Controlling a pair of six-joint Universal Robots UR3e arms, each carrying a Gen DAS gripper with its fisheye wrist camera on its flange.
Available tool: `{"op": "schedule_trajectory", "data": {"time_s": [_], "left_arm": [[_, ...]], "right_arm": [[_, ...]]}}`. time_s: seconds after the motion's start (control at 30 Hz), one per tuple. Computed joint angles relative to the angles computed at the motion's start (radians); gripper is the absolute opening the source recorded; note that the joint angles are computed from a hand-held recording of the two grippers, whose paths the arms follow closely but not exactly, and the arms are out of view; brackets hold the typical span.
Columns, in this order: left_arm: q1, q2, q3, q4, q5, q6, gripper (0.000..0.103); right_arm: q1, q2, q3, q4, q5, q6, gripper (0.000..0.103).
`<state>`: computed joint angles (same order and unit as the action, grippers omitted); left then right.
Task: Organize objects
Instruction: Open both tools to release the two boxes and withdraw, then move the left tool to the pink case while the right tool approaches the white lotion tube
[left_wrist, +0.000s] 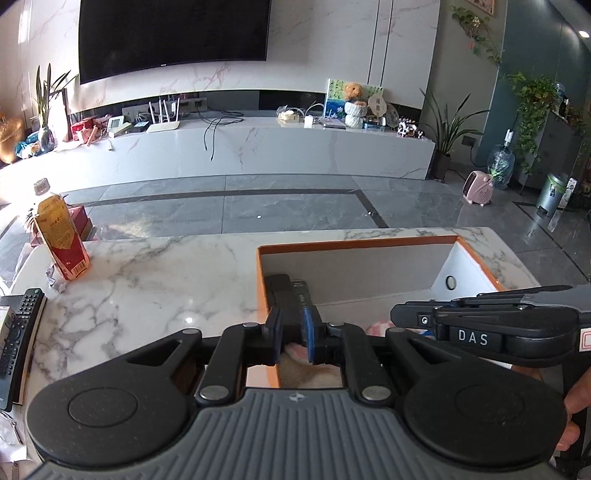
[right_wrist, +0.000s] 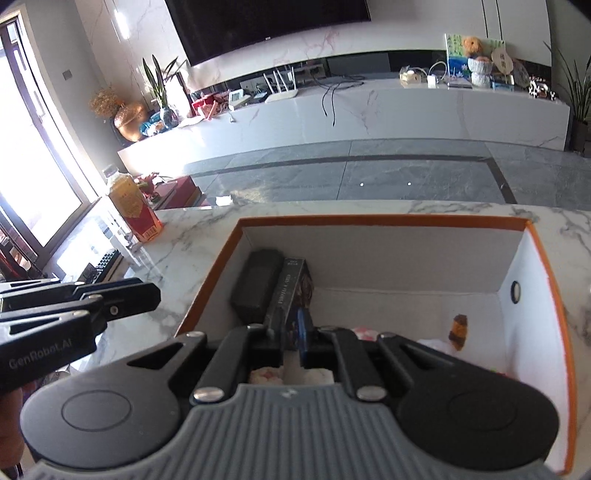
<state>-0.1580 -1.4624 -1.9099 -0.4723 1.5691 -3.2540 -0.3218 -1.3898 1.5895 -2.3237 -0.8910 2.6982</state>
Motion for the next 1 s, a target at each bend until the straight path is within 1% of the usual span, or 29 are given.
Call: {"op": "schedule_trajectory", "data": {"time_s": [0.03, 0.1, 0.17, 0.23, 0.27, 0.37, 0.4, 0.43, 0.57, 0.67, 0.73, 0.8, 0.87, 0.9, 0.93, 1.0], "left_arm": [[-0.011, 0.026, -0.013, -0.006, -0.005, -0.013, 0.019], [-0.037, 0.079, -0.045, -0.016, -0.014, -0.039, 0.021], [-0.06, 0.121, -0.073, -0.026, -0.035, -0.057, 0.022], [-0.076, 0.155, -0.104, -0.04, -0.066, -0.079, 0.031], [-0.092, 0.164, -0.118, -0.044, -0.071, -0.095, 0.033], [-0.136, 0.178, -0.171, -0.032, -0.071, -0.153, 0.038], [-0.145, 0.183, -0.199, -0.015, -0.077, -0.183, 0.041], [-0.15, 0.185, -0.223, 0.0, -0.086, -0.21, 0.044], [-0.149, 0.177, -0.337, 0.075, -0.137, -0.324, 0.049], [-0.198, 0.115, -0.399, 0.178, -0.098, -0.439, 0.051], [-0.222, 0.063, -0.438, 0.257, -0.071, -0.499, 0.057], [-0.242, 0.014, -0.447, 0.294, -0.041, -0.547, 0.06], [-0.249, -0.022, -0.444, 0.296, -0.026, -0.578, 0.061], [-0.25, -0.036, -0.441, 0.289, -0.02, -0.593, 0.061], [-0.251, -0.053, -0.443, 0.3, -0.018, -0.609, 0.061], [-0.248, -0.074, -0.469, 0.358, -0.031, -0.649, 0.061]], "right_arm": [[-0.032, -0.054, 0.052, 0.003, 0.023, -0.022, 0.009], [-0.118, -0.167, 0.146, 0.05, 0.085, -0.077, 0.009], [-0.213, -0.282, 0.219, 0.152, 0.151, -0.162, 0.009], [-0.308, -0.4, 0.283, 0.277, 0.203, -0.262, 0.009], [-0.356, -0.456, 0.31, 0.343, 0.222, -0.317, 0.009], [-0.486, -0.612, 0.386, 0.543, 0.251, -0.502, 0.009], [-0.523, -0.658, 0.413, 0.598, 0.246, -0.56, 0.012], [-0.546, -0.693, 0.443, 0.623, 0.233, -0.594, 0.013], [-0.617, -0.817, 0.592, 0.629, 0.157, -0.677, 0.013], [-0.661, -0.878, 0.673, 0.647, 0.131, -0.748, 0.014], [-0.675, -0.925, 0.739, 0.617, 0.115, -0.781, 0.024], [-0.678, -0.956, 0.795, 0.571, 0.098, -0.791, 0.025], [-0.683, -0.956, 0.823, 0.554, 0.088, -0.81, 0.028], [-0.685, -0.961, 0.839, 0.541, 0.087, -0.816, 0.034], [-0.69, -0.97, 0.855, 0.529, 0.09, -0.824, 0.036], [-0.699, -0.979, 0.875, 0.522, 0.091, -0.841, 0.036]]}}
